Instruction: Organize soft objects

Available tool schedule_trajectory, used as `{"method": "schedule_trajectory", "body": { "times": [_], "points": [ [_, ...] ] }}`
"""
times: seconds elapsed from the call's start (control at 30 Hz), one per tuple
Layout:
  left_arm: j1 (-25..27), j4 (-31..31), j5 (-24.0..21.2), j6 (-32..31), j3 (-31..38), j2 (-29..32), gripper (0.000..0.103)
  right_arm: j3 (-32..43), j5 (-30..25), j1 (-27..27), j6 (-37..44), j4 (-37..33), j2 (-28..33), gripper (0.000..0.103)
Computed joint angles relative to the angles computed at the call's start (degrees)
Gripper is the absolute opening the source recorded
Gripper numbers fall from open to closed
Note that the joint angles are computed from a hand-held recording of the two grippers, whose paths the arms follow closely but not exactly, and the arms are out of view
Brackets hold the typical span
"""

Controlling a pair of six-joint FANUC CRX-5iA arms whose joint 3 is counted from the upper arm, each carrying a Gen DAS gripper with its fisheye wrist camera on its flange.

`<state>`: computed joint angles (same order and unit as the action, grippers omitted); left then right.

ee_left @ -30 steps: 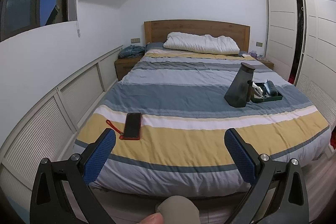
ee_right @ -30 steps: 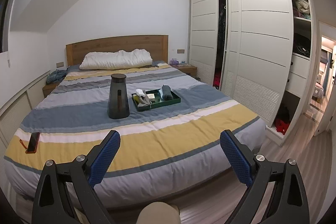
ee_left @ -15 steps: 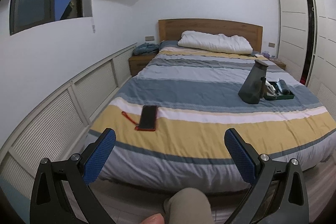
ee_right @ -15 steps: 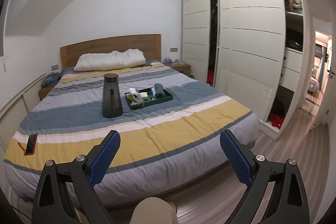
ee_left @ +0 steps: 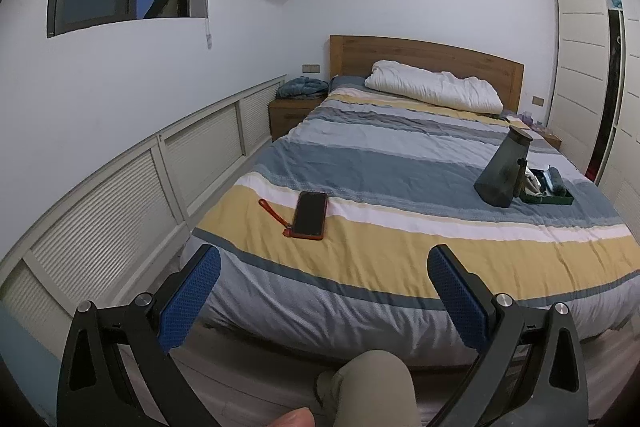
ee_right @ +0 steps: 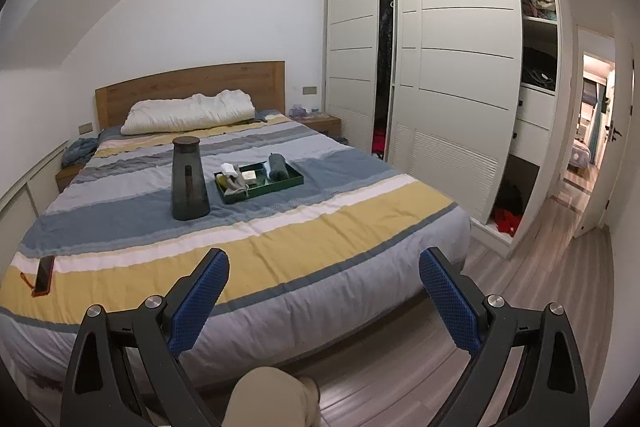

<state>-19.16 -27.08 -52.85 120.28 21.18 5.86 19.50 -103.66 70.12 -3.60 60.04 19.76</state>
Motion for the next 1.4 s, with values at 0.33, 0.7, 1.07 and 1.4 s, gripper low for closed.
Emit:
{"method": "schedule_trajectory", "body": {
  "times": [0.33,0.7,1.07,1.4],
  "points": [
    [-0.15,3.98,2.37,-4.97,0.33,1.06,0.102,-1.54,0.13,0.18,0.22,-0.18,-1.27,0.098],
    [-1.1,5.27,4.12,-7.29,0.94,1.59,0.102,-1.83,0.42,-0.17,1.19,-0.35,-1.62,0.098],
    [-2.36,4.35,4.63,-7.87,1.64,1.98,0.102,-2.99,0.55,-0.12,0.98,-0.09,-2.37,0.098],
    [-2.42,5.19,5.06,-8.98,1.66,1.99,0.102,-3.47,0.39,0.11,0.56,0.44,-2.32,0.098]
  ]
}}
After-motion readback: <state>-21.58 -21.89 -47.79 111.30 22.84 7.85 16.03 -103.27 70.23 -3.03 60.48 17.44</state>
